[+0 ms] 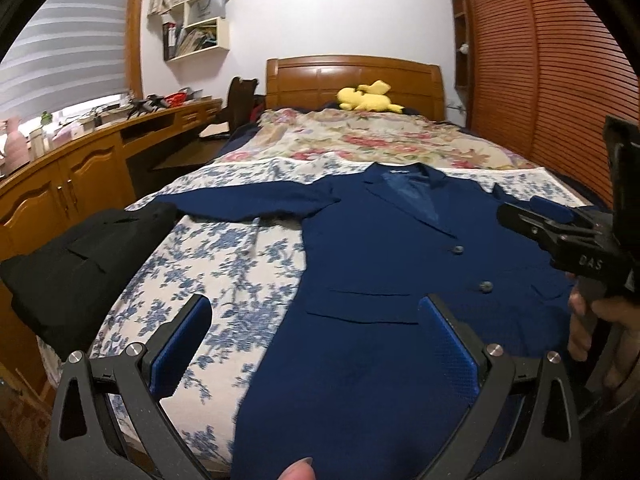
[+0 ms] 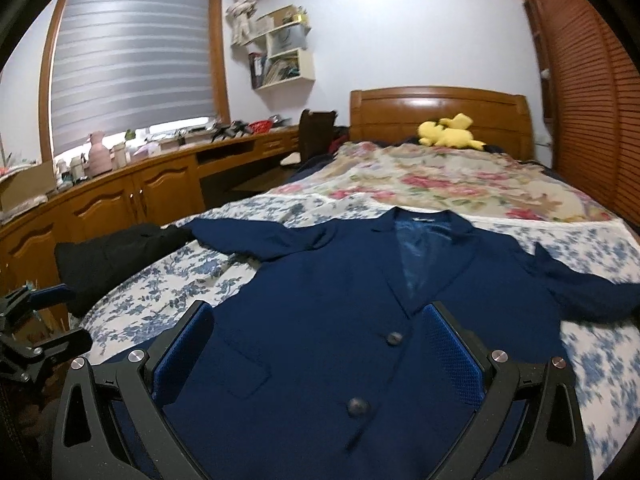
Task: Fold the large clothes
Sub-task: 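Reach the left tool to the sleeve nearest it and grasp the cuff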
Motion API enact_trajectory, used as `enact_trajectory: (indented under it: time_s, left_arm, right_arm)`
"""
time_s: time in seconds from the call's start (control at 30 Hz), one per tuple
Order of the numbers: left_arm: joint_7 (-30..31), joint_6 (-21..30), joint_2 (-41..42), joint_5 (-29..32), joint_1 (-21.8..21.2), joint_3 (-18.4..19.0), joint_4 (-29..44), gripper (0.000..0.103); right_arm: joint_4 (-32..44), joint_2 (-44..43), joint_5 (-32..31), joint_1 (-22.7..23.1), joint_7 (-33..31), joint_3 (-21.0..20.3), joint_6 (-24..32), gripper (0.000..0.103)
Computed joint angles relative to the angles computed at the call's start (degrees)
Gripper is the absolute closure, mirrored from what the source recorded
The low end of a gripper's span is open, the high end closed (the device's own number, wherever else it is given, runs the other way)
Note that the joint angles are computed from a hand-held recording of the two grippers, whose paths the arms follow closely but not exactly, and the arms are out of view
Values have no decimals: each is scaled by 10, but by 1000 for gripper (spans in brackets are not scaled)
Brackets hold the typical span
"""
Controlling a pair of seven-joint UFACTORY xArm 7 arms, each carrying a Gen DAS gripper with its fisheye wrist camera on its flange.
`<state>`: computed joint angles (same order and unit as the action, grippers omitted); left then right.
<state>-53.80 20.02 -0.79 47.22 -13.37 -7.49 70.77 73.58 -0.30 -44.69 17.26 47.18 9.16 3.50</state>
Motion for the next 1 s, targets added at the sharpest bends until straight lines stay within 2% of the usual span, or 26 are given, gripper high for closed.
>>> enact_trajectory:
  time_s: [0.13, 0.2, 0.27, 0.4, 0.5, 0.63, 0.77, 0.87, 0.97, 1.0]
  left_arm:
    - [-19, 7, 32, 15, 5, 14, 27, 0]
    - [-6, 4, 47, 4, 4, 24, 39, 0]
    - [23, 2, 70, -19, 6, 35, 60, 0]
    - [131, 4, 116, -110, 13, 47, 106, 0]
    - [205, 3, 157, -167, 21, 56, 151, 0]
    - [325, 11, 224, -274, 54, 39, 233, 0]
    - [400, 26, 283, -352, 74, 29, 311, 0]
    - [458, 64, 341, -412, 92, 17, 400, 0]
    - [481, 117, 408, -446, 90, 29, 511, 4]
    - [485, 137, 433, -454, 87, 35, 553, 5]
  right_arm:
    - [54, 55, 133, 2, -152, 2, 12, 0]
    - [89, 85, 163, 8, -194, 0, 30, 0]
    - [115, 108, 186, 13, -231, -5, 51, 0]
    - [117, 121, 309, -22, -366, 28, 92, 0]
    - [106, 116, 335, -17, -395, 11, 103, 0]
    - [105, 110, 368, -9, -428, -9, 113, 0]
    - [96, 98, 391, -12, -445, -20, 123, 0]
    - [81, 86, 384, -11, -437, -29, 114, 0]
    - [65, 72, 354, -3, -404, -38, 108, 0]
    - [63, 69, 361, -9, -412, -36, 110, 0]
